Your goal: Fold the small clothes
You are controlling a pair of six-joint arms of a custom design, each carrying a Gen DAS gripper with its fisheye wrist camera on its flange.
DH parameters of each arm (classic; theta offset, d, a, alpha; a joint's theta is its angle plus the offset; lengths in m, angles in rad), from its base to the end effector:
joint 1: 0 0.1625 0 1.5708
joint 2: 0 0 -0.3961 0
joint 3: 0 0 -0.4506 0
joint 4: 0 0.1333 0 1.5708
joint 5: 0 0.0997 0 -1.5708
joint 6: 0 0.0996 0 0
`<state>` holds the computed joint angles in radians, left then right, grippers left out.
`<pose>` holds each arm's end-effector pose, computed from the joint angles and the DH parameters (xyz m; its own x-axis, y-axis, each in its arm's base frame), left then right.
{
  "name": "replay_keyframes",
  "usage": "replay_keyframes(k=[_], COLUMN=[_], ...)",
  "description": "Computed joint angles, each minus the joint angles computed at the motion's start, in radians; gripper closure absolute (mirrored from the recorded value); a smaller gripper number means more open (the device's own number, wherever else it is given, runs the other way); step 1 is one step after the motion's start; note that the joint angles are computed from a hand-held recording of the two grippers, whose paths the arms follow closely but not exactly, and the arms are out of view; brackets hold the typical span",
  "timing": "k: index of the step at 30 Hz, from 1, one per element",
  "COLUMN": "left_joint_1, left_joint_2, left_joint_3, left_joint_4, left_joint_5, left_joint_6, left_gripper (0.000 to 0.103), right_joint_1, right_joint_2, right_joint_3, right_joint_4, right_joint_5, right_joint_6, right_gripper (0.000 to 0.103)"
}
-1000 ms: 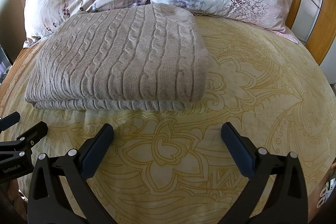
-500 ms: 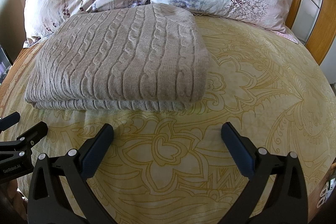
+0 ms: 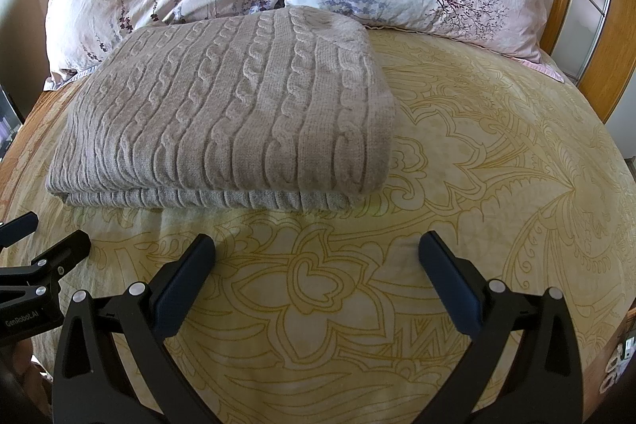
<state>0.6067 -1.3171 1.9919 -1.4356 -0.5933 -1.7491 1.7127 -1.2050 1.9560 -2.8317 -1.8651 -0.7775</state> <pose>-0.2710 -0.4508 0.1538 -0.5884 -0.5291 -0.6114 0.0713 0.7193 -0.6911 0.1889 -0.5838 0.1904 -0.6029 -0.6027 0.5228 -0.7666 0.6191 -0.1702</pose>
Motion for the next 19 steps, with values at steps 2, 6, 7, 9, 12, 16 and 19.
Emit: replay_keyframes(k=[2,6,7,9,12,16,19], left_joint_1=[0.0,0.002,0.003,0.002,0.0,0.0,0.0], left_joint_2=[0.001,0.0,-0.001,-0.002,-0.003,-0.004,-0.005], left_joint_3=[-0.001,-0.001,0.0,0.002,0.005,0.007,0.008], left_joint_4=[0.0,-0.004,-0.006,-0.007,-0.008,-0.009,-0.01], left_joint_5=[-0.001,-0.004,-0.003,-0.001,0.002,0.002,0.002], left_joint_6=[0.0,0.008,0.011,0.012,0.012,0.012,0.014], left_gripper=[0.002,0.002,0.002,0.002,0.002,0.002,0.002], right_joint_1=[0.0,0.0,0.0,0.0,0.0,0.0,0.0], right_joint_2=[0.0,0.0,0.0,0.0,0.0,0.0,0.0], right_joint_3=[0.0,0.001,0.0,0.0,0.0,0.0,0.0], right_joint_4=[0.0,-0.001,-0.001,-0.001,-0.001,-0.001,-0.001], right_joint_5=[0.0,0.0,0.0,0.0,0.0,0.0,0.0], right_joint_6=[0.0,0.0,0.0,0.0,0.0,0.0,0.0], right_gripper=[0.001,0.001,0.001,0.001,0.001,0.001,0.001])
